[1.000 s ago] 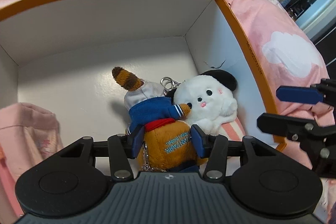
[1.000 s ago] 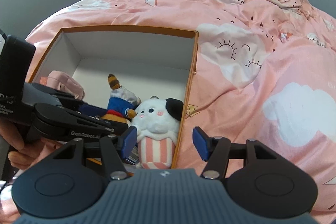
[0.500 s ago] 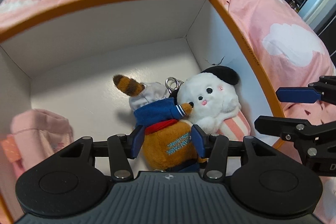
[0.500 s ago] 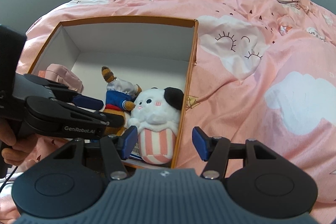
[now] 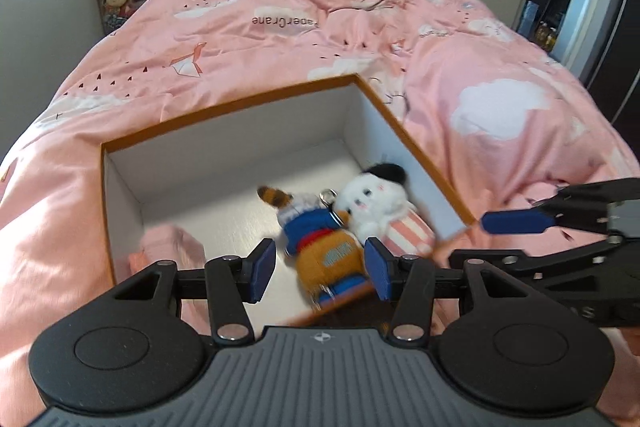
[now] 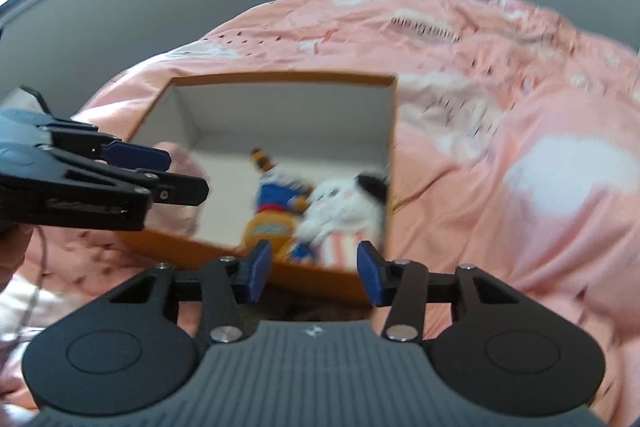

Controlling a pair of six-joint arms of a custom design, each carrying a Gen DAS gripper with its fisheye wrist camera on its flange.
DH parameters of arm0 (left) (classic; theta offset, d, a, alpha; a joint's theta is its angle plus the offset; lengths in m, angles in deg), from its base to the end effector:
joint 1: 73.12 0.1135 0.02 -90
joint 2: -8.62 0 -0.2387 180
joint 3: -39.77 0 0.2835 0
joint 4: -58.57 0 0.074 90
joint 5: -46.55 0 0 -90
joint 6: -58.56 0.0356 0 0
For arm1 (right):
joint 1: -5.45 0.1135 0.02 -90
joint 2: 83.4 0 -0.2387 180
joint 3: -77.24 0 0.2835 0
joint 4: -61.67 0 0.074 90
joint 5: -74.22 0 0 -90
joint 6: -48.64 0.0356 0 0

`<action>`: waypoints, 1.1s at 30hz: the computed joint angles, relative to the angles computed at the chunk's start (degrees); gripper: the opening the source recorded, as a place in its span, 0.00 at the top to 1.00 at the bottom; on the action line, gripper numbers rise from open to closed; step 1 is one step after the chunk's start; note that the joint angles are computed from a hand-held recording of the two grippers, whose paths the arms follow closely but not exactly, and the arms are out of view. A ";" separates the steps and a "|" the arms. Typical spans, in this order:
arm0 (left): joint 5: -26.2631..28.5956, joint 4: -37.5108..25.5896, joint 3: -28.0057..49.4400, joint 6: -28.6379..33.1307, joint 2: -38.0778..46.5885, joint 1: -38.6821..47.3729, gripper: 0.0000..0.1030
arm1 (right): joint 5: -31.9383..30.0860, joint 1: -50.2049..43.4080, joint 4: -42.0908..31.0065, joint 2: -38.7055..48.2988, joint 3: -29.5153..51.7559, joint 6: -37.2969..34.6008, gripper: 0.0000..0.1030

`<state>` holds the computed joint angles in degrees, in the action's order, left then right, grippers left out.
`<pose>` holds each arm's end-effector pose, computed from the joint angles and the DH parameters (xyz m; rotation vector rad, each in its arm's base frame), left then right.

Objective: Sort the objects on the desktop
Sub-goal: 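Grasp the black gold-lettered box with the left tool while the right tool grasps the PHOTO CARD box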

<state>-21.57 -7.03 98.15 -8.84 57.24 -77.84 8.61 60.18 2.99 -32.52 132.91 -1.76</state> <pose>0.1999 -0.0298 0.2521 0.7274 2.3705 -0.3544 0.1359 0.1667 0.2364 -0.1486 2.4048 0.2214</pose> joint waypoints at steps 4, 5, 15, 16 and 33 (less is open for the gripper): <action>3.17 -7.31 0.55 3.57 -2.28 3.69 0.44 | -1.25 2.52 -1.48 -0.47 -1.76 4.47 0.52; 3.55 -8.76 0.72 4.22 -2.06 4.40 0.44 | -2.17 2.41 -1.61 -0.39 -2.33 4.97 0.55; 6.62 -11.00 -4.19 2.65 2.83 7.12 0.44 | -17.18 -6.33 2.80 -5.79 -13.48 12.49 0.60; 6.33 -10.06 -4.89 1.39 3.35 6.30 0.44 | -17.60 -6.80 3.51 -5.90 -14.07 12.41 0.61; 3.80 1.56 -10.02 -8.90 8.72 2.35 0.44 | -20.89 -10.16 16.41 2.69 -19.37 9.44 0.54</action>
<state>-17.77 -5.47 88.13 -17.74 65.95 -75.49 -12.28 50.02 19.41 -29.83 113.54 7.67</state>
